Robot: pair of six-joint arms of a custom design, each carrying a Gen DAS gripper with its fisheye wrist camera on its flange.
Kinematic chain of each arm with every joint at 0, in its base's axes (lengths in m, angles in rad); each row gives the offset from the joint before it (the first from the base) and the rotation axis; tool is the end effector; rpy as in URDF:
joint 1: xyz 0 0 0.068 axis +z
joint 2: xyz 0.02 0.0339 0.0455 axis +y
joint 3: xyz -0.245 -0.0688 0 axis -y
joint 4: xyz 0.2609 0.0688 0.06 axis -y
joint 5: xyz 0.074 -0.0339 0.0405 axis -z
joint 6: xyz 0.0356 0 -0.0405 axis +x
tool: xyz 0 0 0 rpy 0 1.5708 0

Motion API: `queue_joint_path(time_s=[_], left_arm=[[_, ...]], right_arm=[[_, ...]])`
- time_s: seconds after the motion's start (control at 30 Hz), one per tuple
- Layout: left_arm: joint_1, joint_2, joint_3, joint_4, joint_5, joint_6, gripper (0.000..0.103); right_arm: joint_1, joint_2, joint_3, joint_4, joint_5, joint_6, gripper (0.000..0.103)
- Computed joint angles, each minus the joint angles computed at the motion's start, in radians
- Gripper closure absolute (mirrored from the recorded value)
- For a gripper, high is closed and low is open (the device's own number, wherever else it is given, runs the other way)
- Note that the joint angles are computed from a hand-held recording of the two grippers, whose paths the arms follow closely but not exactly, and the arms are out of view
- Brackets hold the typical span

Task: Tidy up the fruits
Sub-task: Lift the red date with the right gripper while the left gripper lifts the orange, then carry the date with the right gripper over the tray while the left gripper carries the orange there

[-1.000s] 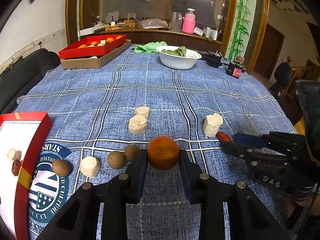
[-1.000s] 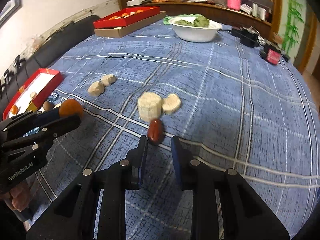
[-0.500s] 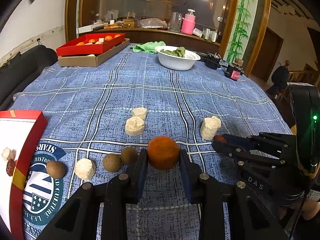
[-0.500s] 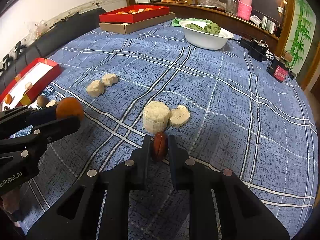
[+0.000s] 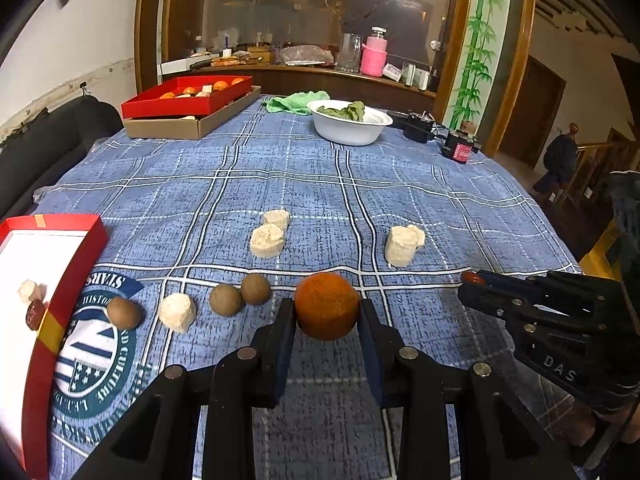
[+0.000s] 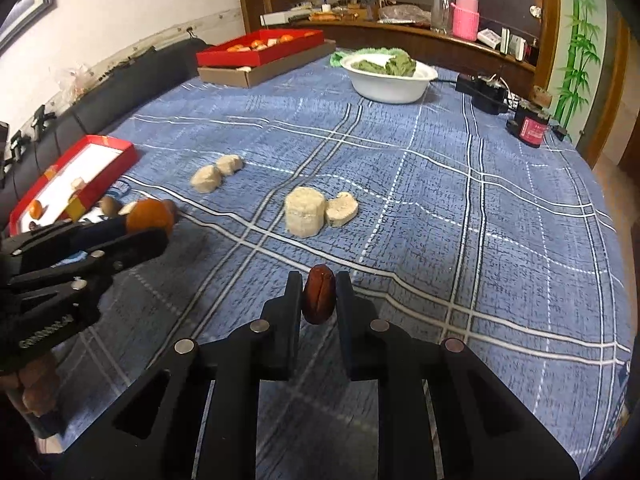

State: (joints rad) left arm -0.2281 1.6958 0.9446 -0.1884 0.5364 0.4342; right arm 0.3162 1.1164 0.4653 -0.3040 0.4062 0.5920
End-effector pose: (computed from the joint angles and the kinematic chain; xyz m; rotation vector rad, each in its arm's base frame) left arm 0.3309 -0.0955 0.1379 0.9860 2.2041 -0.5766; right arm 0.2115 0.0544 0.1361 0.4889 2.3719 -0.1102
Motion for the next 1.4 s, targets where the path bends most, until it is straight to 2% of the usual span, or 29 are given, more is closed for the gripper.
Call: queue_joint_path(time_s=[0.5, 0.97, 1.4], left_arm=[[0.072, -0.111, -0.077, -0.030, -0.024, -0.028, 0.073], [0.185, -0.170, -0.083, -0.050, -0.024, -0.054, 0.073], [0.309, -0.186, -0.047, -0.054, -0.002, -0.062, 0.073]], right_arm=[[0.178, -0.053, 0.050, -0.071, 0.093, 0.076, 0.088], [0.292, 0.042, 0.155, -0.052, 0.138, 0.075, 0.088], [0.338, 0.177, 0.297, 0.011, 0.138, -0.002, 0.088]])
